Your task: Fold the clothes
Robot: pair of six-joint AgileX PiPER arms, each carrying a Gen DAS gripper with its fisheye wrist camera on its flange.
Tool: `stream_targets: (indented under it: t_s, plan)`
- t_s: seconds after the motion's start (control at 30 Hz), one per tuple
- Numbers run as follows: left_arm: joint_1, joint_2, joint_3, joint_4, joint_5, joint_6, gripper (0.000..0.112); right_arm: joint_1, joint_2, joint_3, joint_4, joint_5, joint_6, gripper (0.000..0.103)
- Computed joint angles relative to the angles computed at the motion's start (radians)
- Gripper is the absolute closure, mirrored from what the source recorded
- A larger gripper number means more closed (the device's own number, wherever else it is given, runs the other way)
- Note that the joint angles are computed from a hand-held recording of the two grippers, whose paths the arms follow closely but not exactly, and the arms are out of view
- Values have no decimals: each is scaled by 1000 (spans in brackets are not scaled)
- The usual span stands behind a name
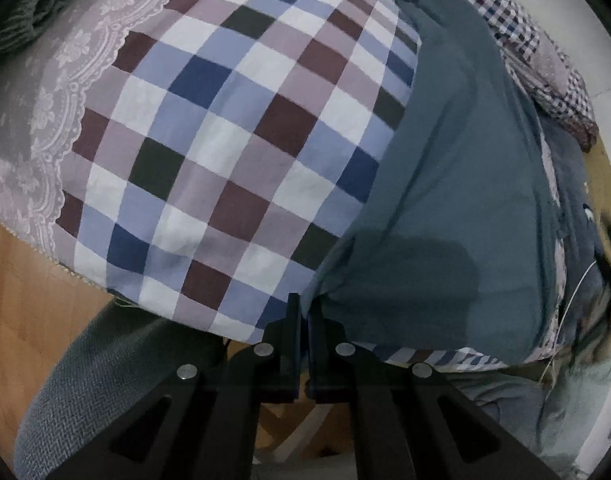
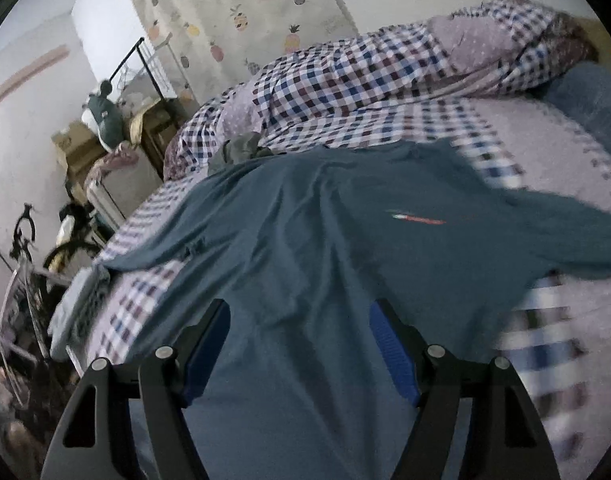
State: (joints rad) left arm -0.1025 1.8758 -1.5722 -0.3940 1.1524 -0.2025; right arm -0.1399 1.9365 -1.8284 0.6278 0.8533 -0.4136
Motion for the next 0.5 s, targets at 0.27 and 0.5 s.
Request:
stream_targets:
  t_s: [0.27, 0.5]
  plan:
    - [18, -54, 24, -11, -11, 59, 111, -205, -327, 419, -206, 125, -109, 27]
    - [62, -103, 31, -69, -21, 80, 111, -398, -405, 601, -277, 250, -195, 29]
